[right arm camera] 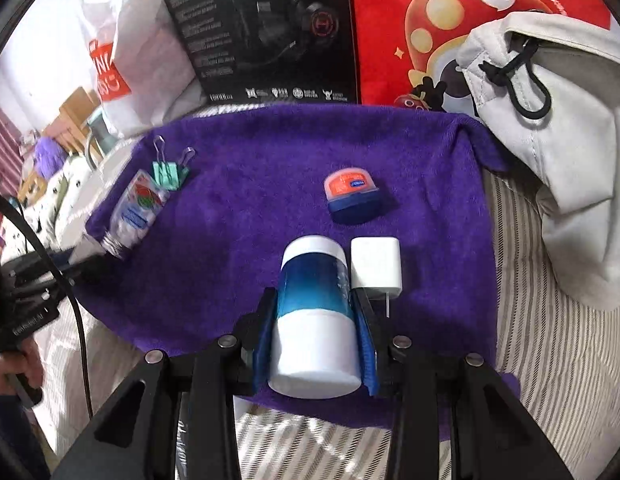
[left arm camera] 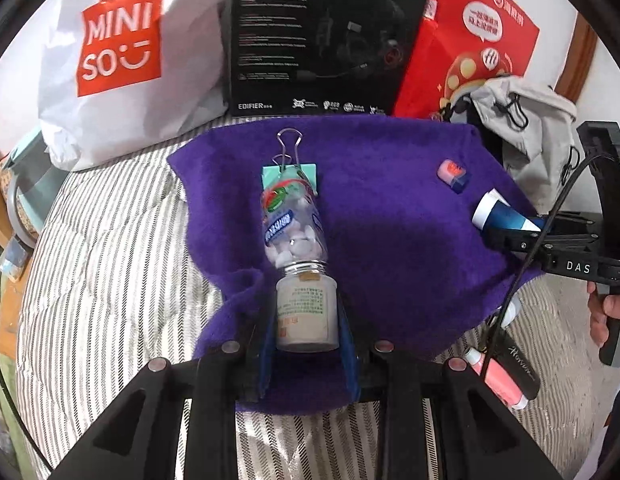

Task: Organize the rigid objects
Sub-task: 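Set the cream jar on the towel with the left tool while the right tool sets the cylinder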

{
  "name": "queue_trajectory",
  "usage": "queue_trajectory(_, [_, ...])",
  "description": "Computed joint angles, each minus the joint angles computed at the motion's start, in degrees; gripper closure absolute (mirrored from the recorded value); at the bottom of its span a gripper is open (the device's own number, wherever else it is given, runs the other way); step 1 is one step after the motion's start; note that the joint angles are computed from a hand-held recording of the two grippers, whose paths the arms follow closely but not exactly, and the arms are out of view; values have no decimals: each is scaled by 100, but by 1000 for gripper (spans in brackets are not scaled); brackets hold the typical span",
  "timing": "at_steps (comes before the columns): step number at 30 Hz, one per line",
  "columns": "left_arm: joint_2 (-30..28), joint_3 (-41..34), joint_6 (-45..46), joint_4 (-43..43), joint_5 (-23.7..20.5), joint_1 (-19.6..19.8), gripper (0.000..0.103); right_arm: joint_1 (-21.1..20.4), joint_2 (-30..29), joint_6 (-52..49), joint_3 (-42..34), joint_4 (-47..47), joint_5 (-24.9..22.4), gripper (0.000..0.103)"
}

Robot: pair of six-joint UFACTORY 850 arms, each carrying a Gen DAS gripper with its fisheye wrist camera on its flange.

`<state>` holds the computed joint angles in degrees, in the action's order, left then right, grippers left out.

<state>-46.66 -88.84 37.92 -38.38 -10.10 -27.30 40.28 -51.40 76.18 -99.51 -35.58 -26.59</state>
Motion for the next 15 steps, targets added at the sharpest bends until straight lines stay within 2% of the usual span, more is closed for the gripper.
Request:
queue_trajectory(5, [-69, -91, -212, 205, -79, -9, 76, -28, 31, -92, 159, -18, 82, 67])
queue_trajectory(10, [-132, -218, -1696, 1808, -148, -85, 76, -52, -12, -66, 106, -149, -15, 67])
queue_trajectory(15, [-147, -240, -1859, 2029, -232, -99, 76, -42, -147, -444, -119, -78, -258, 67])
